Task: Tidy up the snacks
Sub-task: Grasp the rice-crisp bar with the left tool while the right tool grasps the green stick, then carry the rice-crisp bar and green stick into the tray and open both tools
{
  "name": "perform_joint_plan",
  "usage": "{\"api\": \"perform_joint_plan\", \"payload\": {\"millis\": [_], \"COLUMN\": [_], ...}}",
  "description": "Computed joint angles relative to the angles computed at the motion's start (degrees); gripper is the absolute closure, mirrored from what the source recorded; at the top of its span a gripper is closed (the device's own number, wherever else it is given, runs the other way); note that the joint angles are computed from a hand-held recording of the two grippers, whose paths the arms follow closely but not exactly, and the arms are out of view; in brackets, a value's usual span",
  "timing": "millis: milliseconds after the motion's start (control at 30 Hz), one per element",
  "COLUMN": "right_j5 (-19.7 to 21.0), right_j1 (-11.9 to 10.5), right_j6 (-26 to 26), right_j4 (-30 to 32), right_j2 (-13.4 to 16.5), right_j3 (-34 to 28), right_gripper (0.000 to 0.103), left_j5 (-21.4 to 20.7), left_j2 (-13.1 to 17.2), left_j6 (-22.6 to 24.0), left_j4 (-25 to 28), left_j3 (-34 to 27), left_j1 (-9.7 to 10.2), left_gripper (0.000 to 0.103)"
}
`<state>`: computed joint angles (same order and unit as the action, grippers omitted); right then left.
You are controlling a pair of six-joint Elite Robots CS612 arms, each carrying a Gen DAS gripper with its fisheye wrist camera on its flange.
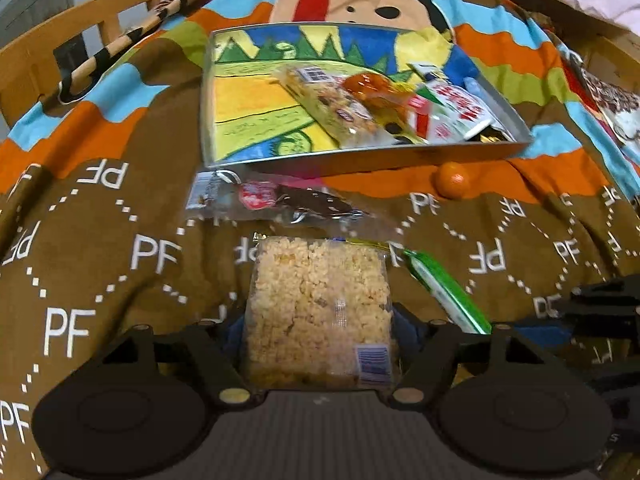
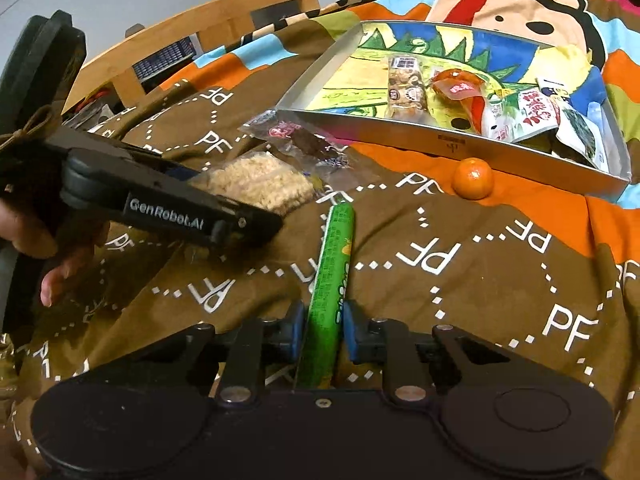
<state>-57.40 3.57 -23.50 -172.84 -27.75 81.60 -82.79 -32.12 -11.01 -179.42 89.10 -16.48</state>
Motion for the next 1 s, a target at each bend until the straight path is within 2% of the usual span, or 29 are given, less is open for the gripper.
{"api": "perform_joint_plan", "payload": {"millis": [67, 167, 233, 300, 333, 500, 700, 1000], "right_j5": [0.07, 1.08, 2.99, 4.98, 5.34, 4.11, -0.08, -4.18], "right_j1": [0.05, -0.07, -0.44, -0.92, -1.07, -0.99, -0.67, -1.03], "right_j6": [-0.85, -0.59, 1.59, 5.03, 6.17, 6.74, 1.85, 0.63], "right_j4": [0.37, 1.36, 2.70, 4.54, 4.97, 4.40, -6.84, -21.82], "right_j2": [0.15, 0.68, 1.12, 1.44, 1.48, 0.59, -1.27, -1.45], "right_j3": [-0.19, -1.01, -1.85, -2.67, -2.84, -1.59, 2.85, 4.99], "right_gripper": [0.072, 0.070, 0.070, 0.074, 0.082, 0.083, 0.084, 0.084], "left_j5": [0.97, 1.01, 0.92, 1.03, 1.08, 3.56, 6.17, 10.33], "left_j2": [0.22, 0.73, 1.04, 1.05, 0.95, -0.37, -2.64, -4.49], "left_j6": [0.76, -0.17, -1.29, -2.68, -2.72, -3.58, -5.09, -4.90], "left_j4": [0.37, 2.05, 1.64, 1.17, 1.11, 1.28, -0.18, -5.94], "left_j3": [-0.32, -1.47, -1.79, -1.65, -1.47, 0.52, 3.73, 5.55], "left_j1": [-0.30, -0.22, -0.13, -0.13, -0.16, -1.03, -2.42, -4.64], "left_gripper": [0.026, 0.022, 0.022, 0.025, 0.026, 0.027, 0.028, 0.028]}}
